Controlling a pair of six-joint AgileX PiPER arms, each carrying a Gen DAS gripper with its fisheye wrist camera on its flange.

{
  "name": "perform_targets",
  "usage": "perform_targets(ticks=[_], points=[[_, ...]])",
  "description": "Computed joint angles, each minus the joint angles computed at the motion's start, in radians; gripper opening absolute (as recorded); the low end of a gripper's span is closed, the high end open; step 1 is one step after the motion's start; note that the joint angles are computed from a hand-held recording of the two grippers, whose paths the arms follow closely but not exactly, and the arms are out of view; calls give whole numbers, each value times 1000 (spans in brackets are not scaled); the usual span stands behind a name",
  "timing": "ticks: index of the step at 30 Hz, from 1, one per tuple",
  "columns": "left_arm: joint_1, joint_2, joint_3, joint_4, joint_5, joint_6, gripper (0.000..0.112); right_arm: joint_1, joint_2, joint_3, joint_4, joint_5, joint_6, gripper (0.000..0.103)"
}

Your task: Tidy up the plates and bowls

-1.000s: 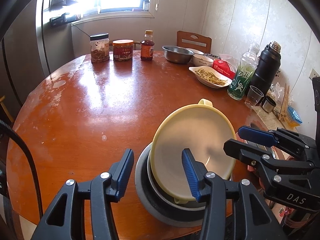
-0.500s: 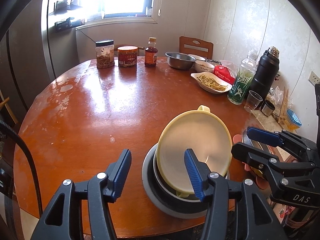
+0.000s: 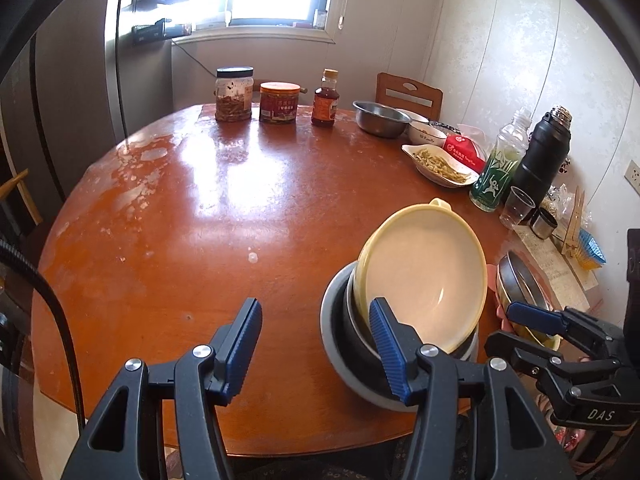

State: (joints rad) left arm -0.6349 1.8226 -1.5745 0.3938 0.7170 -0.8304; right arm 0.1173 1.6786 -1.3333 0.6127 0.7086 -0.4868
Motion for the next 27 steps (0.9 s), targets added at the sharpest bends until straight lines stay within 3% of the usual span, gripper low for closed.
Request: perform_targets(ticks=[4,8,11,22,27], points=[[25,-16,43,-117,-61,89,64,-8,7,20,22,-5,57,73],[34,8,25,-175,-69,140,66,-15,38,3,14,8,125,75],[43,53,-24,-215,-45,179,66,-27,76,-22,54,40,132,76],[65,188,-177,-323,27,259,66,7,161,-130,-3,32,195,76],[75,247,-248,-383,76,297,66,10,182,-155,-32,36,208,70]])
